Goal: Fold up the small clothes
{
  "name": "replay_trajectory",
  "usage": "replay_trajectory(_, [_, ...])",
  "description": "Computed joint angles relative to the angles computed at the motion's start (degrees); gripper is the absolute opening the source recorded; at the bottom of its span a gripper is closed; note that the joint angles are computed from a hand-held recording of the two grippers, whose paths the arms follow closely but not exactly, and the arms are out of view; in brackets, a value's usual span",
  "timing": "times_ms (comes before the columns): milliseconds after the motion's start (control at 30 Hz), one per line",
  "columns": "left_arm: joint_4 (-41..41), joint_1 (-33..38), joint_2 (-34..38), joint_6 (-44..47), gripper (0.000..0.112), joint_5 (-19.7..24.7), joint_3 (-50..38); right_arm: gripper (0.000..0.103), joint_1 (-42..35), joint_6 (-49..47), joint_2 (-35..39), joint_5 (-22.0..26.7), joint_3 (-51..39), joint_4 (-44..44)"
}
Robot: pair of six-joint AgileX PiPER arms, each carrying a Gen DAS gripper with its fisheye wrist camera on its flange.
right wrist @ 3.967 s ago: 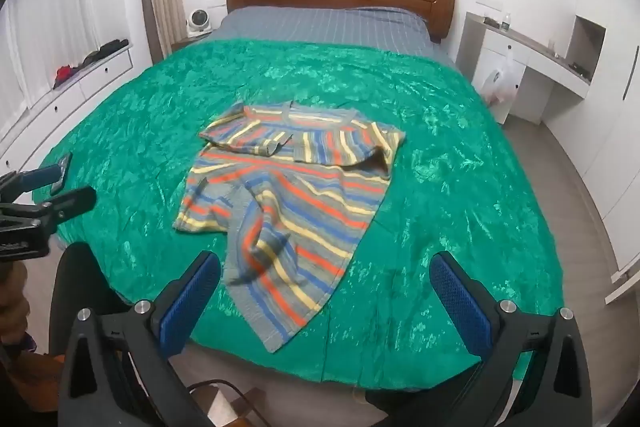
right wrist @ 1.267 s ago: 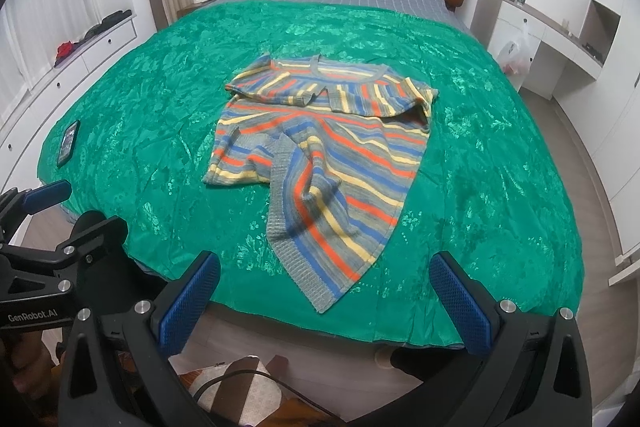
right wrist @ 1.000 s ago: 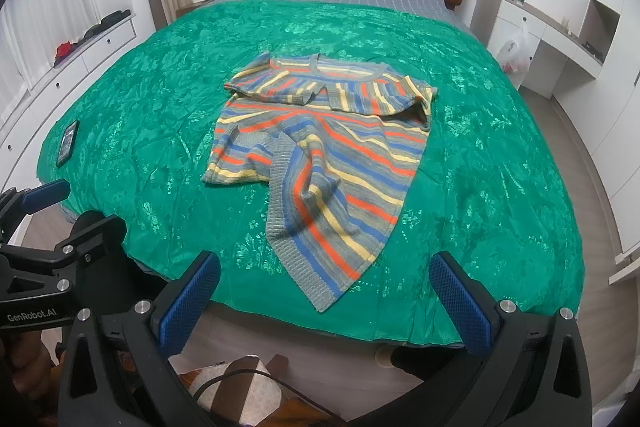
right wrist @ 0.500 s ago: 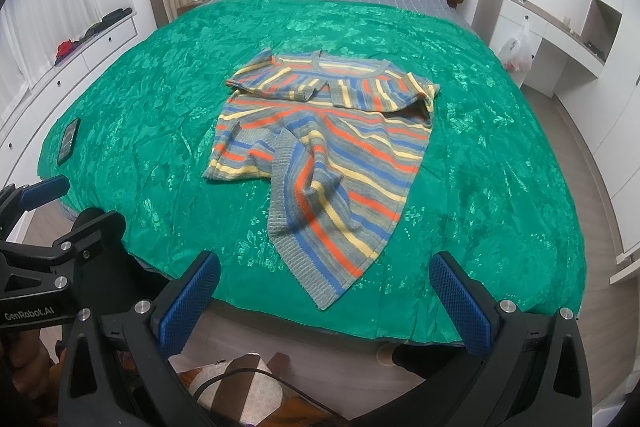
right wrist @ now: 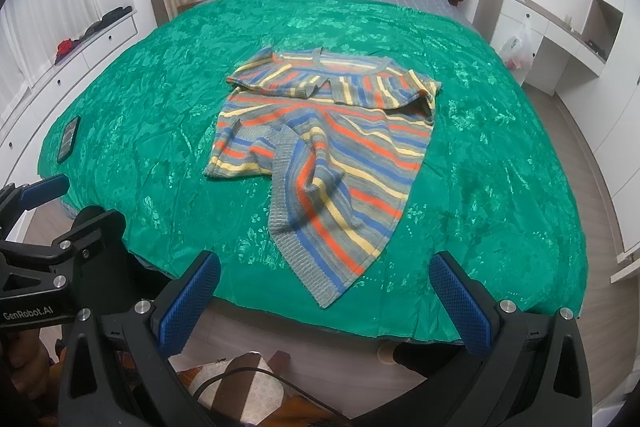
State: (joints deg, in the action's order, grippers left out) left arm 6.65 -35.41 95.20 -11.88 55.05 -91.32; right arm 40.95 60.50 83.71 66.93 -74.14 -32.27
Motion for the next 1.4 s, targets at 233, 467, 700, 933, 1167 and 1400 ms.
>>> replay_trajectory(233, [0.08, -0.13, -0.17, -0.2, 0.103, -0.36, 0.6, 0.103, -0.1, -0.15, 0.15, -0.04, -0.13, 0.23])
replay_trajectory(467, [0.12, -0.24, -0.23, -0.34, 0.103, -0.47, 0.86, 0.103, -0.15, -0.2, 0.14, -0.06, -0.13, 0.31])
replay_trajectory(700, [0.07, -0.2, -0.18, -0.3, 0.103, -0.37, 0.76, 0.103, -0.12, -0.25, 0.2, -0.02, -0.09, 0.37])
replay_trajectory(933, [0.24, -0.36, -0.46, -0.5, 0.103, -0.76, 1.45, 0.103, 0.13, 0.38, 0.39, -0.2, 0.36, 0.09])
replay_trajectory(1167, [0.67, -0.81, -0.73, -1.12, 0.103, -1.52, 2.66, 0.103, -0.07, 0.19, 0.47, -0.25, 0.39, 0.21])
replay_trajectory(1400, [0.43, -0.81, -0.48, -0.86, 0.103, -1.14, 2.25, 0.103, -0.31, -0.15, 0.48, -0.27, 0.36, 0.55])
